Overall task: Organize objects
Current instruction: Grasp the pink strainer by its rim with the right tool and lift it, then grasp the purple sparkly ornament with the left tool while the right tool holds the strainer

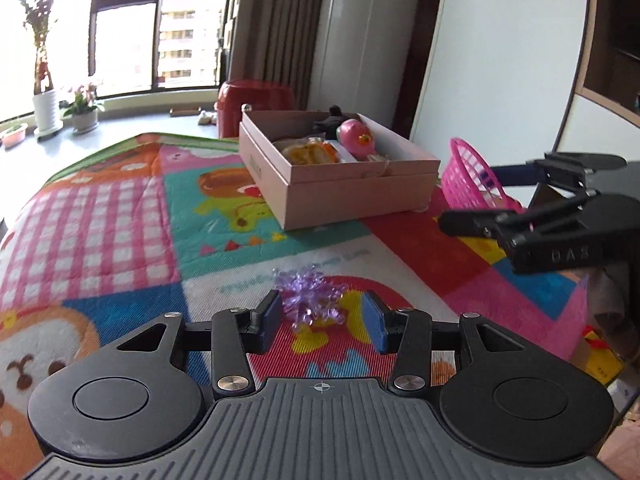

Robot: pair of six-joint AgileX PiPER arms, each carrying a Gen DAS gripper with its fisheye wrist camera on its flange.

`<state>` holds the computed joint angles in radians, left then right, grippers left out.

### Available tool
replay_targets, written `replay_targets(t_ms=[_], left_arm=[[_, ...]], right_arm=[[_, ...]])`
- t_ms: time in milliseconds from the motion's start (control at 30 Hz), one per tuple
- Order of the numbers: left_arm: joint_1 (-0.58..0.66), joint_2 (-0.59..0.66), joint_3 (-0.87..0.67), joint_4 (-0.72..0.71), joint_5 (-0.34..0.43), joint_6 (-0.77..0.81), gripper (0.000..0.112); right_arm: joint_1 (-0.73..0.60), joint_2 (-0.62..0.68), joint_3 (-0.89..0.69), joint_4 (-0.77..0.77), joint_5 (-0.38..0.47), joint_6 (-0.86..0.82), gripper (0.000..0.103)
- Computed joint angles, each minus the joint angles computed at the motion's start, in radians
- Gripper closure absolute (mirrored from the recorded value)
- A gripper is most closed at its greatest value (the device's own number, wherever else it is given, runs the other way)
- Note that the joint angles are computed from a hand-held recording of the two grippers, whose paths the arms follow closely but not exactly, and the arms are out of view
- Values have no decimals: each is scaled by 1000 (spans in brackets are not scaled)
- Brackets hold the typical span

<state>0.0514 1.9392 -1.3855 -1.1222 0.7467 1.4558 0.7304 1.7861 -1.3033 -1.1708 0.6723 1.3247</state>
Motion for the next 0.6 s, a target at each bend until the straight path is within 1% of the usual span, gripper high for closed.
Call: replay_targets(t_ms=[33,100,133,167,200,267,333,400,467,533,600], left_arm=[[-33,13,-26,48,-40,-43,64],[-92,20,-40,116,-128,-80,64],[-115,21,-47,157,-160,-103,64],[-127,23,-55,186,-170,-121,64],[-133,29,-68,205,-162,-137,64],[-136,50,-110,245,-124,-182,64],[-139,70,-132,250,-99,-184,64],[-144,81,-136,251,-99,-187,64],[-157,77,-116,269,-145,-193,64],[-170,59,-79,290,-214,-203,64],[-168,26,-30,277,-264,-182,64]], right_arm=[[-3,-8,44,-35,-11,72,22],[-22,-16,105,-84,-42,188,22],[-30,-13,127,-107,-48,243,22],[-34,-8,141,-125,-48,284,22],[-44,-8,164,-146,-58,328,22],[-62,-11,208,-191,-88,411,22],[-68,0,226,-221,-105,466,22],[-74,16,238,-252,-115,518,22],[-78,27,242,-251,-120,534,22],[-69,18,267,-318,-108,616,22],[-73,14,275,-330,-121,632,22]])
